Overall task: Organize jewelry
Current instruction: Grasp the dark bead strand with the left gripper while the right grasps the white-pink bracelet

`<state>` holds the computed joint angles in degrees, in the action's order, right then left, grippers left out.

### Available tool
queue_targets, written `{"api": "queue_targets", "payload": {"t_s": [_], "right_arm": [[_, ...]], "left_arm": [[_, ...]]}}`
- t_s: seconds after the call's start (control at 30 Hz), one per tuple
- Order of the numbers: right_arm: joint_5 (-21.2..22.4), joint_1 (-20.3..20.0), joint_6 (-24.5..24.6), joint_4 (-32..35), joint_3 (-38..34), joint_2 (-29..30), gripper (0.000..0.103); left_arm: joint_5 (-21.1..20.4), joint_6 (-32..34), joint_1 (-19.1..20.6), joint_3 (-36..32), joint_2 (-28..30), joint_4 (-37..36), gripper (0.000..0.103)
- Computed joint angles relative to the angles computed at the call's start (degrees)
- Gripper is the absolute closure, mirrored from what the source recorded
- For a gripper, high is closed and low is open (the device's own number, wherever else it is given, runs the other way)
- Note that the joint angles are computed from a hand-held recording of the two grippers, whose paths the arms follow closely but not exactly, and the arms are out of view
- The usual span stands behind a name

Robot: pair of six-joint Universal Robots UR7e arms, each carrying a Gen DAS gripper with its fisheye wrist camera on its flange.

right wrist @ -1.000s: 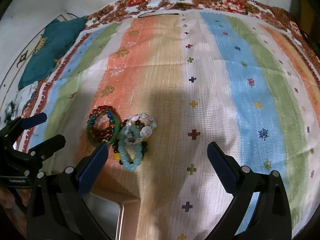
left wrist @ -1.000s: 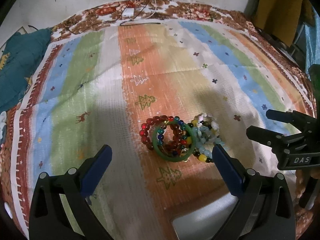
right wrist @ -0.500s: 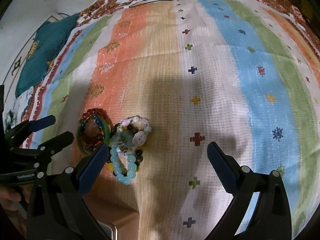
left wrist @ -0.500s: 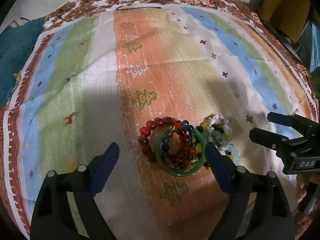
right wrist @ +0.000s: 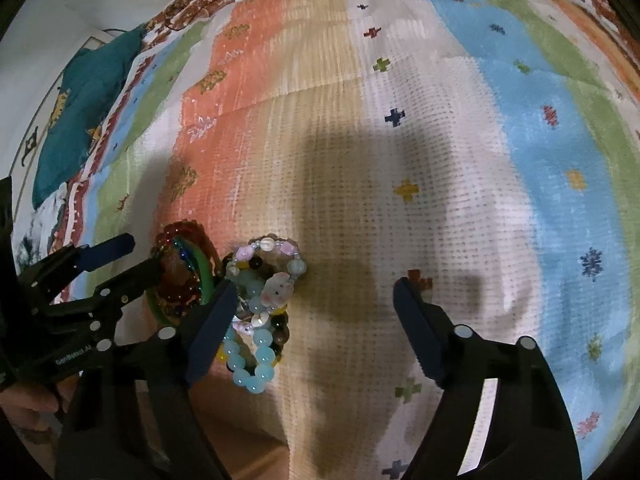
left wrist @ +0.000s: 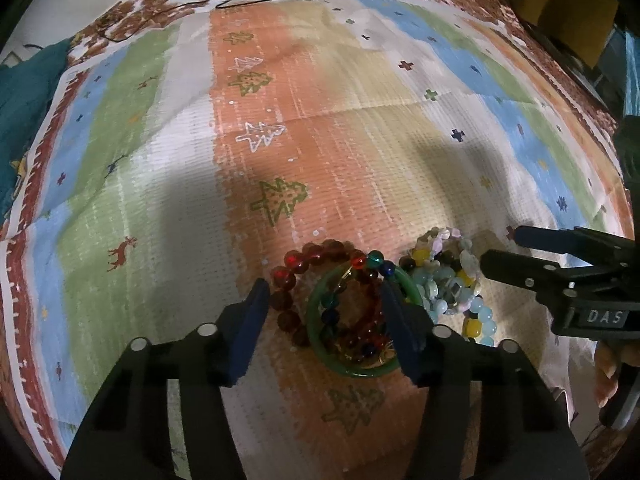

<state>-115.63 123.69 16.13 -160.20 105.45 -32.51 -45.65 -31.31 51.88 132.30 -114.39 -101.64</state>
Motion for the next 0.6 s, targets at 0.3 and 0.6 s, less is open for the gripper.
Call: {"api": "queue_targets", "payload": {"t_s": [0.3,0.6], "right_arm": [[2.2,-1.0,0.2,0.6,-1.4,1.4,0.044],[5.2,-1.5,0.1,1.9,-1.6,1.4,0.074]], "left_arm": [[-0.6,1.5,0.6,0.2,1.1,0.4,0.076],[1.7,1.4,0.0,0.9,0.9,1.3,0.090]]}}
